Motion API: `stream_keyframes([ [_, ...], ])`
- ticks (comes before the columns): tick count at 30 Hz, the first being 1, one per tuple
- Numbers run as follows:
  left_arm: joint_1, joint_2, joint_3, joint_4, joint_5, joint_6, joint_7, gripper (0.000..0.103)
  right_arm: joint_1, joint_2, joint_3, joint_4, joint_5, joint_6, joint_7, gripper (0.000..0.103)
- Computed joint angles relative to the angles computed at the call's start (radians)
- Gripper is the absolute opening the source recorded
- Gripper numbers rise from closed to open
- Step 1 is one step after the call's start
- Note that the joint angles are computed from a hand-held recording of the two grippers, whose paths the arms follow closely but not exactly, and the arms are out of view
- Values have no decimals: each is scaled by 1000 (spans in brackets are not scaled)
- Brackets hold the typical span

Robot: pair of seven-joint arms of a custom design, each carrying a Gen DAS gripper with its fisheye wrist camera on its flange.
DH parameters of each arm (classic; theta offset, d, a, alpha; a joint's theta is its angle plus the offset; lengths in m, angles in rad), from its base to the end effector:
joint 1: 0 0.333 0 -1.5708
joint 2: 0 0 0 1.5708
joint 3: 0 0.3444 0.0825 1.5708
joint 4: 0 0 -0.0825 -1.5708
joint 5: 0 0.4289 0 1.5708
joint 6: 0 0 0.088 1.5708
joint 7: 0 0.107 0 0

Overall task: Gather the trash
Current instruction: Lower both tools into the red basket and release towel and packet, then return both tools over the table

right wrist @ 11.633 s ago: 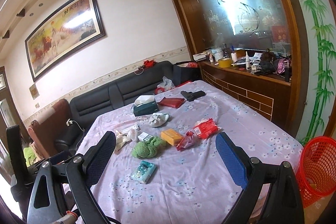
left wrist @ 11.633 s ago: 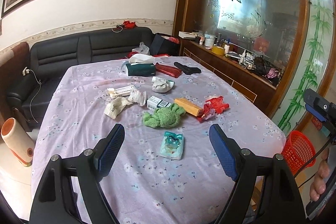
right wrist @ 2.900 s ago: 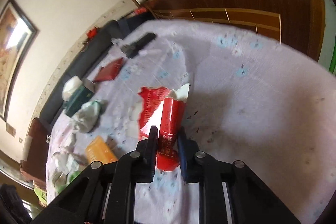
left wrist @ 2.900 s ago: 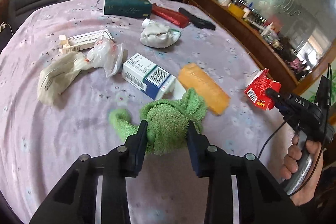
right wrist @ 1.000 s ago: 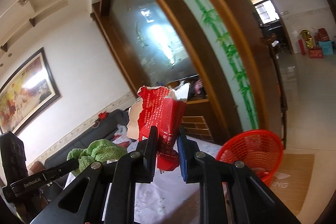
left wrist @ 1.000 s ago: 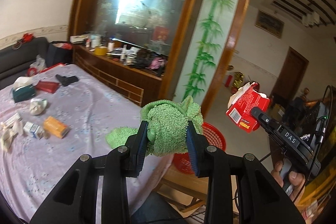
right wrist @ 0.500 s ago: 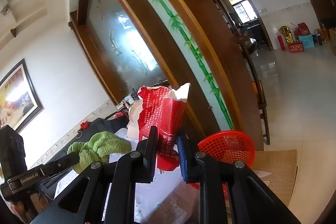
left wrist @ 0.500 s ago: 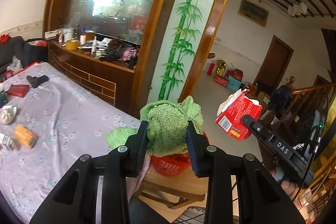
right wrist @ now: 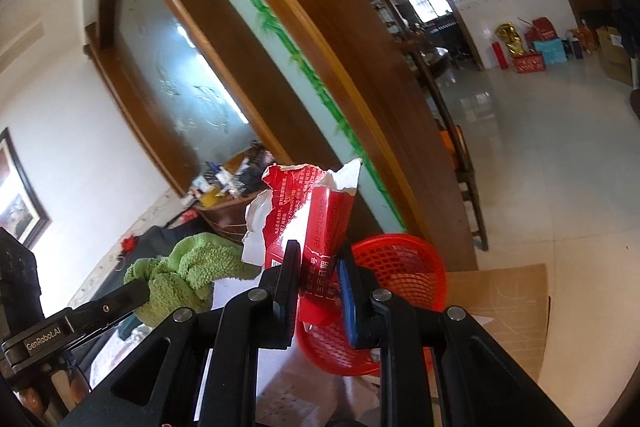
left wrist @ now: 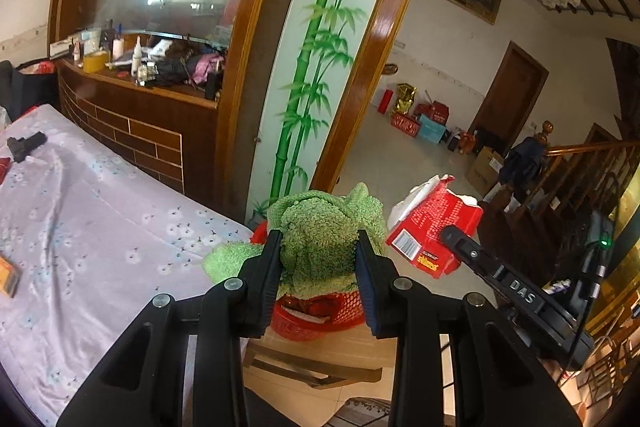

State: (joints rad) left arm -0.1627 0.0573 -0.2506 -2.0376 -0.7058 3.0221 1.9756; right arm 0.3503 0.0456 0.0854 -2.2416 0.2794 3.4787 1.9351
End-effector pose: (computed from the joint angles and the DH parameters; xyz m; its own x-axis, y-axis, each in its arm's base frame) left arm 0.6102 -0.2116 0.5201 -0.2817 -0.9128 0.2957 -0.6427 -0.0493 -0.7645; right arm 0.5623 0.2250 0.4925 0.0738 -0.8518 -0.5187 -0.4831 0.4244 -0.7658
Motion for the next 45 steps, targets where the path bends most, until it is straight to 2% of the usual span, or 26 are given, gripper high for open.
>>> stream_keyframes([
  [2, -1, 41, 5, 34, 38, -10, -39, 33, -13, 15, -1, 11, -30, -16, 35, 19],
  [7, 20, 151, -12, 132, 140, -60, -140, 33, 24, 51, -38, 50, 69, -58, -42, 19],
  [9, 24, 184, -16, 162, 186, -81, -178, 33, 108, 66, -110, 74, 186, -77, -142, 19],
  [11, 27, 213, -19, 184, 228, -95, -213, 33, 213, 89, -210, 108, 307, -104, -239, 19],
  [12, 29, 227, -22, 195, 246, -103, -226, 33, 239, 97, -237, 117, 334, -113, -258, 19],
  [13, 30, 243, -23, 208, 265, -113, -240, 33, 231, 108, -236, 127, 328, -125, -246, 19],
  [15, 33, 260, -25, 219, 296, -121, -267, 33, 292, 130, -309, 148, 335, -148, -236, 19],
  [20, 43, 297, -36, 241, 345, -137, -306, 34, 320, 169, -360, 180, 283, -178, -172, 19],
  [21, 43, 302, -35, 244, 354, -141, -316, 34, 354, 179, -399, 189, 274, -183, -159, 19],
  [23, 44, 312, -36, 250, 369, -148, -331, 35, 347, 188, -397, 198, 250, -186, -134, 19],
  [24, 47, 316, -39, 255, 374, -157, -334, 36, 370, 194, -425, 203, 240, -189, -120, 19],
  [25, 46, 320, -39, 259, 382, -163, -337, 37, 419, 208, -481, 213, 232, -194, -106, 21],
  [26, 44, 321, -36, 259, 393, -168, -342, 38, 436, 217, -502, 219, 223, -202, -92, 21],
  [27, 44, 319, -36, 255, 399, -164, -343, 41, 422, 223, -488, 225, 212, -206, -81, 21],
  [28, 46, 317, -38, 252, 403, -163, -341, 43, 373, 225, -440, 234, 200, -212, -75, 24],
  [29, 50, 312, -40, 245, 405, -159, -338, 45, 305, 224, -368, 234, 190, -203, -72, 37],
  [30, 54, 303, -44, 235, 405, -153, -332, 51, 270, 223, -331, 232, 180, -196, -64, 45],
  [31, 64, 296, -52, 226, 396, -148, -319, 53, 265, 219, -326, 226, 171, -188, -49, 56],
  [34, 102, 245, -82, 172, 339, -120, -275, 58, 275, 202, -338, 204, 138, -169, -16, 57],
  [36, 118, 201, -90, 125, 296, -87, -245, 67, 232, 186, -293, 189, 102, -153, 5, 57],
  [38, 112, 137, -69, 57, 280, -38, -255, 71, 220, 168, -275, 174, 83, -137, 11, 57],
  [41, 118, 40, -51, -40, 219, 6, -240, 74, 149, 151, -188, 160, 44, -106, 20, 59],
  [42, 106, 6, -30, -77, 226, 24, -259, 74, 115, 144, -147, 158, 21, -99, 27, 60],
  [43, 96, -35, -7, -121, 240, 45, -285, 74, 57, 135, -80, 154, -30, -88, 49, 60],
  [45, 89, -102, 29, -193, 315, 71, -374, 75, -18, 126, 10, 148, -121, -60, 93, 64],
])
